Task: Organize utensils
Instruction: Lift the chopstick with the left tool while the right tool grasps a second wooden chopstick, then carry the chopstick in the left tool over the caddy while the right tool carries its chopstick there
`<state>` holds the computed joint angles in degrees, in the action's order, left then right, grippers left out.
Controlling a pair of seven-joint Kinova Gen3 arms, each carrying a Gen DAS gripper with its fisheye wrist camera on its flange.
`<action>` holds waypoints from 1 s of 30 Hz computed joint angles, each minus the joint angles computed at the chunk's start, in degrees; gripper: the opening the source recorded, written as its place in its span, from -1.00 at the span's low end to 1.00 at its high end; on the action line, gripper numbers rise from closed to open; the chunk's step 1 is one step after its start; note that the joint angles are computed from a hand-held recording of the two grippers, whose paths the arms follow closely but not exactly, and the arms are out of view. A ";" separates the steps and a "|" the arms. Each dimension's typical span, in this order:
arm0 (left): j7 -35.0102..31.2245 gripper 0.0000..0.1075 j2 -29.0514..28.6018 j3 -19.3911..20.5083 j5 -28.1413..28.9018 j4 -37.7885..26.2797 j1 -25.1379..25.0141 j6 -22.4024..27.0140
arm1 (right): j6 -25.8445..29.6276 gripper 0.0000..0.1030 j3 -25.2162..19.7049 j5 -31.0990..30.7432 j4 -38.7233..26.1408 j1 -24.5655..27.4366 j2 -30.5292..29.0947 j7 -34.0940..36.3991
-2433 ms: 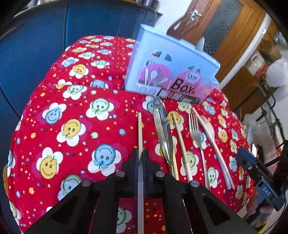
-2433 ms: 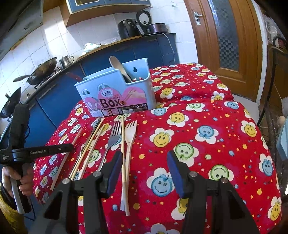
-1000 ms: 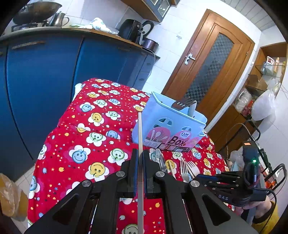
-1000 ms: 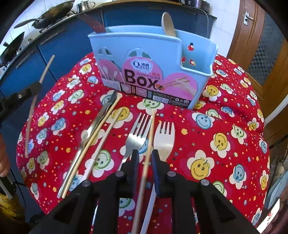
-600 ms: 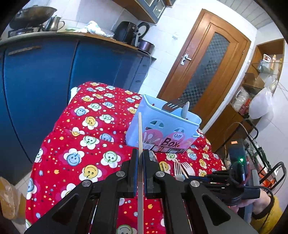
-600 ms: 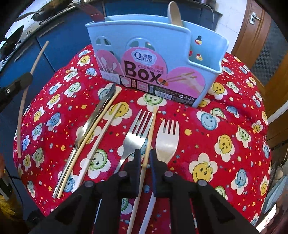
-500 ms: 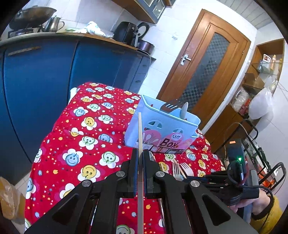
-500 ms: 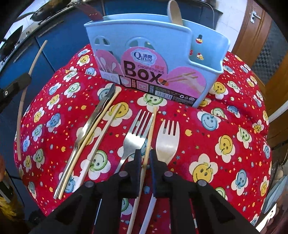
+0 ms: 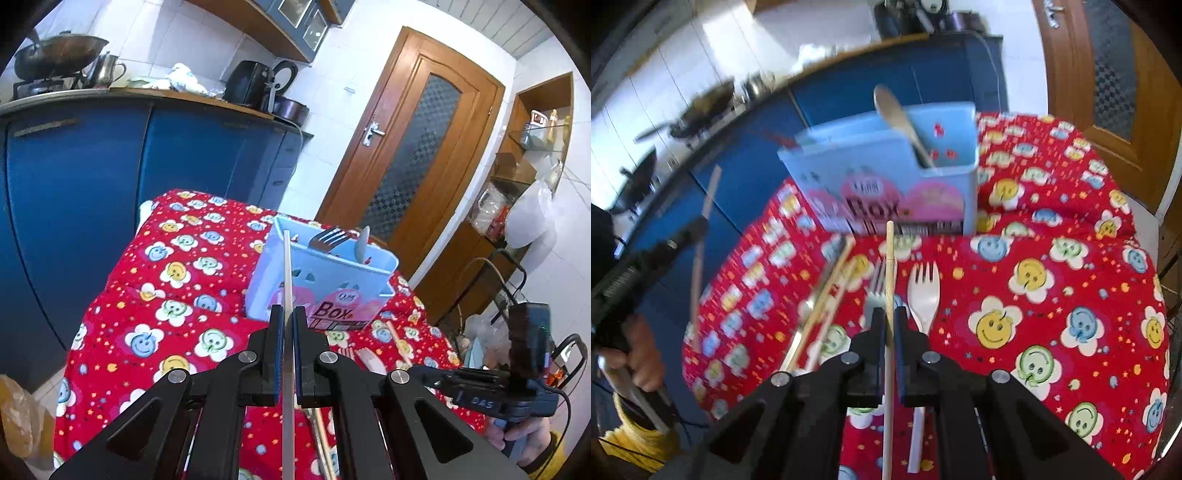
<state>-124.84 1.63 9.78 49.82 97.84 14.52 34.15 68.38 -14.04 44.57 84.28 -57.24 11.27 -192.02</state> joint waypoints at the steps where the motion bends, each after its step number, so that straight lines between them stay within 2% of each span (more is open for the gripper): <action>1: -0.04 -0.92 0.05 0.10 0.35 -0.22 0.09 -0.16 | 0.42 -0.88 0.06 2.19 0.56 -0.98 -0.49 -1.83; 6: -1.27 -0.92 0.61 0.65 2.33 -1.67 0.51 -1.90 | 2.51 -0.88 -0.78 11.56 2.07 -3.41 -1.59 -8.40; 11: -0.50 -0.92 2.36 1.48 2.48 -4.92 0.69 -3.75 | 6.47 -0.88 -1.76 19.87 2.96 -4.56 -1.54 -11.28; 16: -1.09 -0.92 4.64 3.23 3.45 -7.79 0.68 -9.07 | 7.22 -0.88 -1.88 26.73 4.78 -3.95 -1.93 -13.91; 21: 1.32 -0.92 7.57 5.44 0.25 -11.09 1.08 -14.77 | 6.13 -0.88 -1.87 30.92 6.96 -2.00 -2.35 -16.33; 26: 2.37 -0.92 10.87 9.35 -2.22 -14.22 -0.14 -18.37 | 4.09 -0.88 -1.69 33.78 9.16 0.66 -2.88 -18.76; 30: 5.48 -0.92 13.41 10.96 -6.65 -16.35 0.74 -21.66 | 2.99 -0.88 -1.23 36.00 10.17 2.75 -2.64 -19.66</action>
<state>-119.36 15.05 20.74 43.17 81.49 15.26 12.49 71.37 -15.27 80.57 94.46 -54.49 8.63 -211.68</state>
